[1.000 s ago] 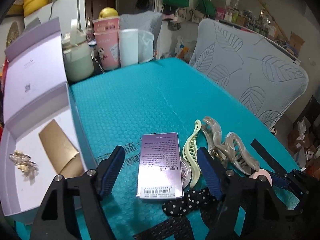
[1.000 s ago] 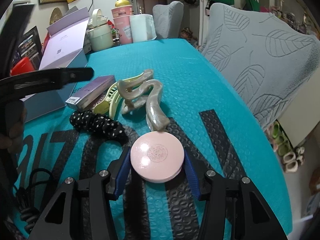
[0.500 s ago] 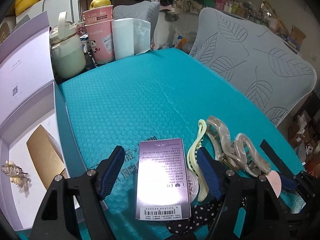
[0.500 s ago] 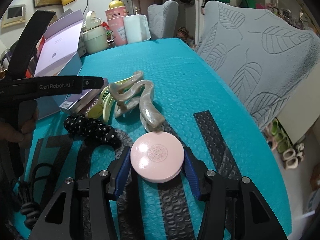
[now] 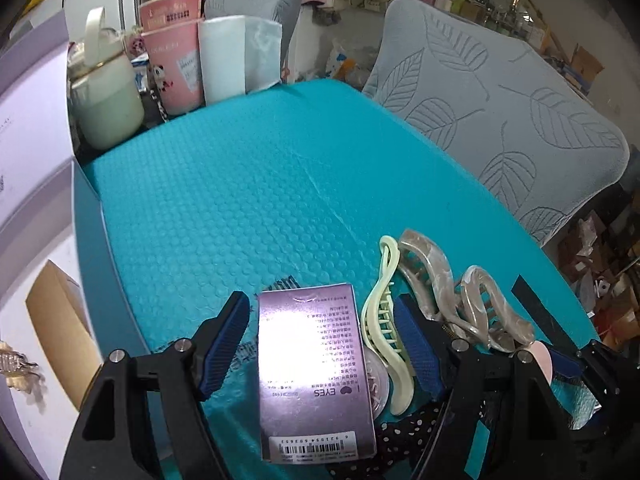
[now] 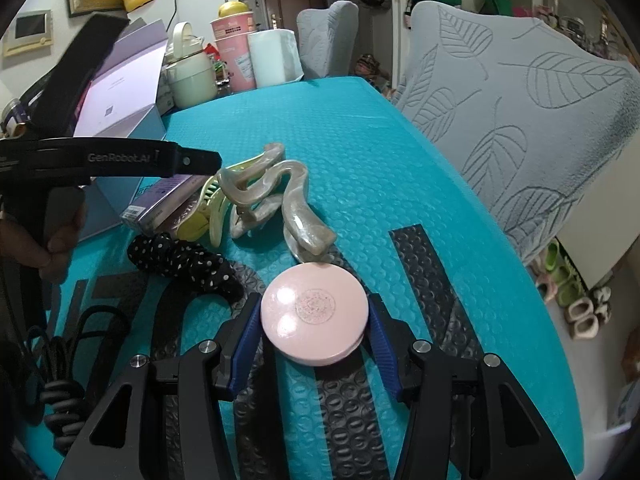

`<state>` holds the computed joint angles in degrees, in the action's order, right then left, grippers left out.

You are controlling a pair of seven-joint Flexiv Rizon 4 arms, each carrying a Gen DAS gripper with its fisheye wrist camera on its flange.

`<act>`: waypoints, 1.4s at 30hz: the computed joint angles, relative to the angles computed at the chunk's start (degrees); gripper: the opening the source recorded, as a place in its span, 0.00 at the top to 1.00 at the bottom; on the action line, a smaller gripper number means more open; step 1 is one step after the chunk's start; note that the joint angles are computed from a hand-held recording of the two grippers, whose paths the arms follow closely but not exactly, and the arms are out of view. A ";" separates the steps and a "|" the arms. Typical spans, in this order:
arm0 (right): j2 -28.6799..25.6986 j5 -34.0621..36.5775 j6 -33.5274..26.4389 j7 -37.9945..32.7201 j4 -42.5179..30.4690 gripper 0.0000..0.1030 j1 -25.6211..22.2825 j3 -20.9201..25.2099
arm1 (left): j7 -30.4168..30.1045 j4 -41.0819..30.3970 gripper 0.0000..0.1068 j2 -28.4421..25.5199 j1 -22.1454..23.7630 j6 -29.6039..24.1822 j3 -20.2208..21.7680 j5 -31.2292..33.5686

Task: Organize rigid objects
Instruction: 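Close the right gripper on the pink compact while the left gripper grasps the purple box, then lift the purple box and pink compact and carry both toward the gift box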

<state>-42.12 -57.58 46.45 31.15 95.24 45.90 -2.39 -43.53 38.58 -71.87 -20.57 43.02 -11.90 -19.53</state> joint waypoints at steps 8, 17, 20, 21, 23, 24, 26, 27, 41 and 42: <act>0.05 -0.20 0.78 -0.33 0.04 0.51 -0.29 -0.12 | 0.41 5.79 0.47 3.15 1.07 0.65 -0.57 0.04; 0.16 -0.98 1.43 0.17 0.43 0.51 -0.40 -0.36 | 0.87 12.72 0.47 7.28 3.12 -0.38 -1.23 -0.97; 0.10 -1.41 1.88 0.02 0.38 0.51 -0.41 -0.33 | 1.03 15.15 0.47 8.37 3.63 0.93 -1.47 -1.41; 0.07 -1.41 1.87 -0.03 0.33 0.51 -0.38 -0.31 | 0.91 15.97 0.49 8.68 3.70 1.87 -1.51 -1.55; 0.02 -1.33 1.61 -0.13 0.15 0.51 -0.24 -0.28 | 1.27 17.43 0.52 9.20 3.86 3.47 -1.82 -1.70; 0.04 -1.43 1.61 0.07 0.17 0.51 -0.15 -0.34 | 1.71 18.36 0.52 9.61 4.00 4.36 -2.00 -1.70; 0.02 -1.47 1.72 0.22 0.19 0.51 -0.14 -0.30 | 2.27 19.51 0.52 10.11 4.50 4.99 -2.49 -2.12; -0.03 -1.41 1.60 0.12 0.10 0.51 -0.09 -0.26 | 2.28 20.02 0.52 10.41 4.86 5.15 -2.63 -2.46; -0.23 -4.24 1.79 -0.03 -1.58 0.51 0.92 -0.60 | 5.33 34.35 0.52 18.10 8.91 15.33 -5.09 -6.05; -0.35 -4.34 1.76 -0.27 -1.85 0.51 1.03 -0.60 | 5.50 35.24 0.52 18.55 9.37 15.78 -5.34 -6.34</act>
<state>-42.47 -61.91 48.21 30.87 93.39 46.93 -2.99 -38.04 73.82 -53.32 -11.20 58.80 -17.24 -25.88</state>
